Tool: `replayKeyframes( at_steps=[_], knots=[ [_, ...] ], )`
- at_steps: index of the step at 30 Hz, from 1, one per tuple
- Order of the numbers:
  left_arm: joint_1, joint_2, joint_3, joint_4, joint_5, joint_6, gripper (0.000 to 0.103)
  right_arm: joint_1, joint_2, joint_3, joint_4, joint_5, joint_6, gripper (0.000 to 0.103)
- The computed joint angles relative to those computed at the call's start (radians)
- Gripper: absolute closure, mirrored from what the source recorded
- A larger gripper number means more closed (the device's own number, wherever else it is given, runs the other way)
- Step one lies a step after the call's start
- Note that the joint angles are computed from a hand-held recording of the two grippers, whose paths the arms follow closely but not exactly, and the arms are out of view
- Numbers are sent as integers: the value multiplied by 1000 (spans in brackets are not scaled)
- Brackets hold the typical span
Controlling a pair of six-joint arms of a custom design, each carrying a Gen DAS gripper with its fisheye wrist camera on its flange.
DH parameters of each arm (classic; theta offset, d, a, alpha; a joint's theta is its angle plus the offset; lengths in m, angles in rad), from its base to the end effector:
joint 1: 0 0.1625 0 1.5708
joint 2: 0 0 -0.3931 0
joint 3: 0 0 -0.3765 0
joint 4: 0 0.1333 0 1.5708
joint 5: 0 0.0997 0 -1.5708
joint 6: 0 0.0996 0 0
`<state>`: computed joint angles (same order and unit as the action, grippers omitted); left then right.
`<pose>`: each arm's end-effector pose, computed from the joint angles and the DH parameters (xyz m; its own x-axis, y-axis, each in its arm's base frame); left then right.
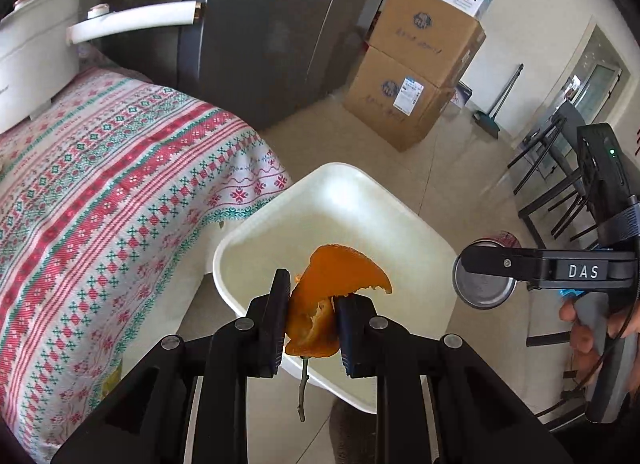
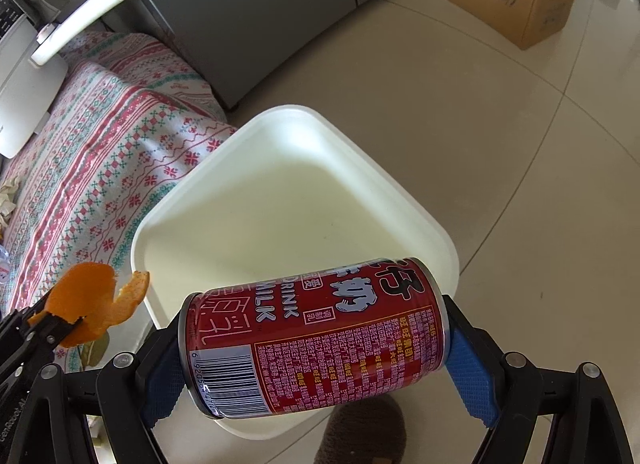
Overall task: Collect trash
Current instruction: 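Carry the orange peel over the white bin and open the left tool, then carry the red can over the white bin and open the right tool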
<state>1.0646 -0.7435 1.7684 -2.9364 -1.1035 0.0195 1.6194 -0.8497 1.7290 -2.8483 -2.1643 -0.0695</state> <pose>-0.1392 -0.6186 0.0563 -0.8447 0.3172 -0.4310 0.4735 0.8183 -0.3258 0.1078 -0.6190 0.1303 -0.8334 0.1120 0.5412 -0.1029 0.9307 -0.3510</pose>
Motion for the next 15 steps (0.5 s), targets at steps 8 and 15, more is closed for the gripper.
replayKeyframes(
  at_steps=[8, 15],
  knots=[
    [1, 60, -34, -38, 47, 38, 74, -18, -4, -4, 17, -12, 20, 11],
    [-38, 37, -9, -24, 234, -21, 22, -26, 1, -14, 22, -29, 30, 11]
  ],
)
